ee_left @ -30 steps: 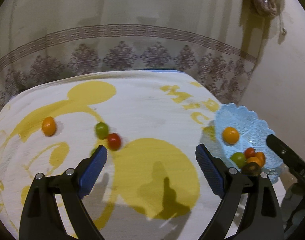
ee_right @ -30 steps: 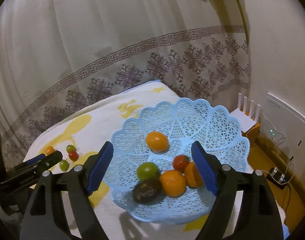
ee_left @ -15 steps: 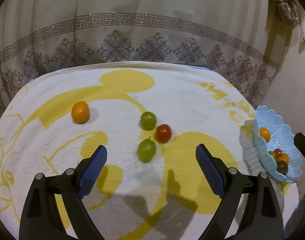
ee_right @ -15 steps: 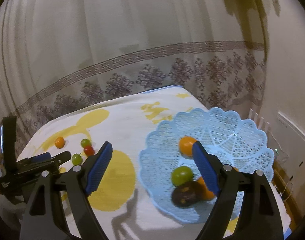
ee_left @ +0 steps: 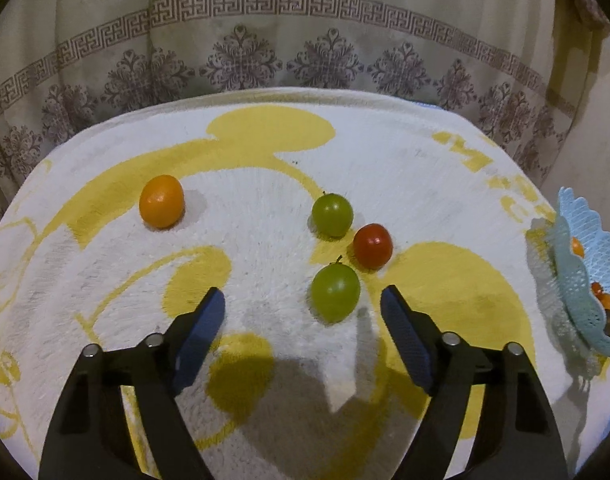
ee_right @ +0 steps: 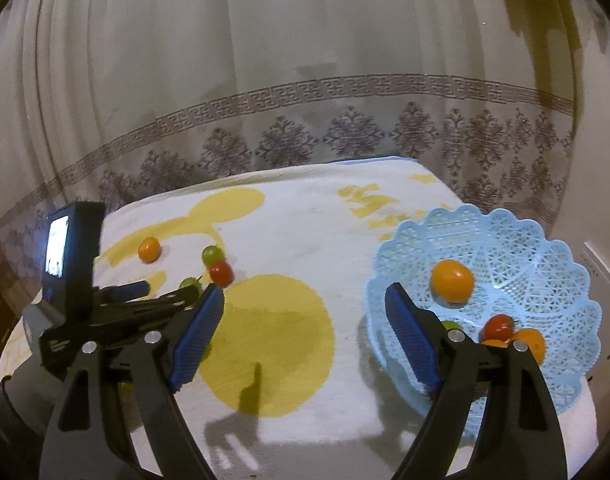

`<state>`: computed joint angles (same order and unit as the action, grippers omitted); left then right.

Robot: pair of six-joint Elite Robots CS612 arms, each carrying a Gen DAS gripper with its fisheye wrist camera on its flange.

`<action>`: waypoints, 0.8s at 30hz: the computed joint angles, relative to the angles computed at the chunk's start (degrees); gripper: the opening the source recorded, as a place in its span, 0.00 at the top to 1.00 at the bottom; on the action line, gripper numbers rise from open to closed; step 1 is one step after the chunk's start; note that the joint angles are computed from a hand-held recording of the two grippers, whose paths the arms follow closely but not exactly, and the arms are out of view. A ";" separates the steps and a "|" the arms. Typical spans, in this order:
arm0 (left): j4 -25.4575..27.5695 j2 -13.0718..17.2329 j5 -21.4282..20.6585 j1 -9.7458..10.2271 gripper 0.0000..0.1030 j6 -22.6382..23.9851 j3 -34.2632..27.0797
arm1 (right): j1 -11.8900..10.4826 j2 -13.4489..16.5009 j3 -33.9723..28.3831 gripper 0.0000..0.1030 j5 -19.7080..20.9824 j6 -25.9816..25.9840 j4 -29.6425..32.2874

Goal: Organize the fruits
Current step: 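Move both open grippers back from the basket toward the towel, then close the left gripper on a green tomato while the right grips a red tomato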

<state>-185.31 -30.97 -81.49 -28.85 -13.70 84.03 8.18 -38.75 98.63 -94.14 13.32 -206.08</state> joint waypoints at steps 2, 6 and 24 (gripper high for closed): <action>0.91 0.34 -0.21 0.09 0.29 0.13 -0.70 | 0.11 0.16 -0.40 0.18 0.23 -0.42 0.77; 2.74 0.92 -1.07 0.22 0.38 0.59 -1.94 | 0.16 0.40 -1.17 0.18 0.85 -0.94 2.38; -1.43 0.77 -3.92 1.19 0.74 0.32 -1.16 | 0.63 2.86 -8.63 0.18 6.22 -4.71 13.99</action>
